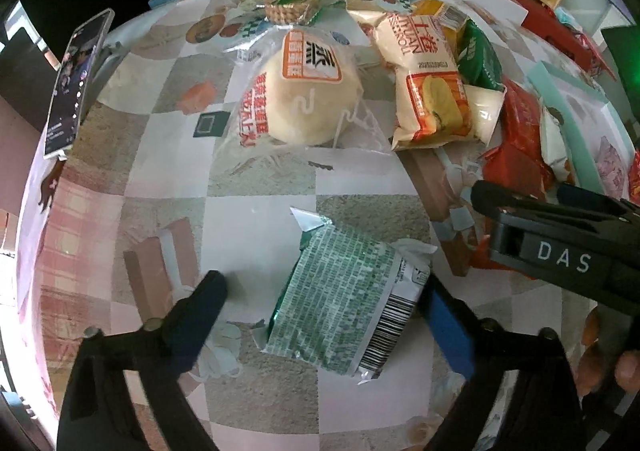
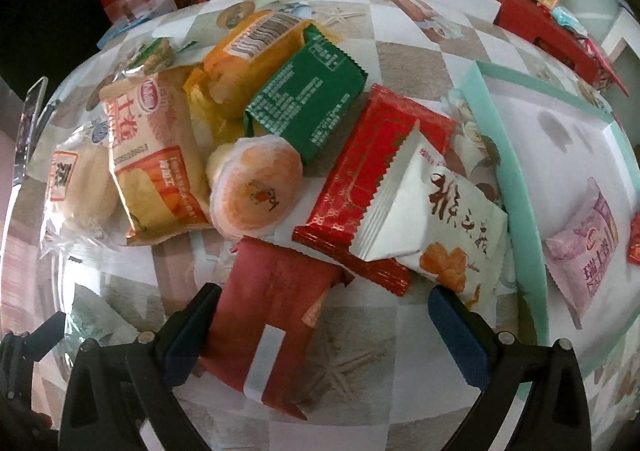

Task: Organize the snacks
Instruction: 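Grasp the green-striped bag with the left gripper while the right grasps the red box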

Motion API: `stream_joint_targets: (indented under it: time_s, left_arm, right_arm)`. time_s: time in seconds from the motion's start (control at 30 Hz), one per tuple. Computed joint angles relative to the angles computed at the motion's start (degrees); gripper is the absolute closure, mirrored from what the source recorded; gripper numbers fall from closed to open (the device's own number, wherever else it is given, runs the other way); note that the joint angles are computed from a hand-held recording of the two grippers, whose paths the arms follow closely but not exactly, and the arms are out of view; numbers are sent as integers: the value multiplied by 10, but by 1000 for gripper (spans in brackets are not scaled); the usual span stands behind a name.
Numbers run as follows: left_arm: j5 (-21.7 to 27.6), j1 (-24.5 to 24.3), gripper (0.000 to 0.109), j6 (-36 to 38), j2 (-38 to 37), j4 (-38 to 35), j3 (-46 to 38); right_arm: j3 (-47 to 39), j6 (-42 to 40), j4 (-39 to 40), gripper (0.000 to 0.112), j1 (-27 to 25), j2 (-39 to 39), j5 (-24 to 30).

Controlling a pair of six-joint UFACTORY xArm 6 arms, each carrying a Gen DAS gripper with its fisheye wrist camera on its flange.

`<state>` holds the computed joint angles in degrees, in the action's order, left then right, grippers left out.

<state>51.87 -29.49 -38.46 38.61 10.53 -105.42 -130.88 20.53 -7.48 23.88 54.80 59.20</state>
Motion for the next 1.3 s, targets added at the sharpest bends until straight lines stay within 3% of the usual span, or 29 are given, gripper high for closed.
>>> stream_joint_targets:
  time_s: [0.13, 0.2, 0.57, 0.7, 0.87, 1.13, 1.3]
  left_arm:
    - [-9, 0, 34, 1, -7, 2, 4]
    - [-11, 0, 36, 1, -7, 1, 2]
    - [-27, 10, 44, -11, -16, -1, 17]
    - [-34, 12, 54, -19, -30, 2, 36]
    - [-42, 15, 54, -20, -41, -4, 50]
    - [-48, 12, 55, -16, -35, -15, 43]
    - [-55, 13, 55, -5, -37, -24, 47]
  right_arm:
    - [54, -10, 2, 9, -6, -31, -27]
    - [84, -12, 4, 11, -8, -47, -44]
    - [268, -50, 9, 38, -28, -151, -163]
    - [330, -66, 17, 46, -33, -186, -206]
    - [369, -76, 28, 50, -37, -207, -233]
    - [445, -91, 49, 69, -48, -263, -262]
    - [480, -102, 68, 70, -52, -286, -276]
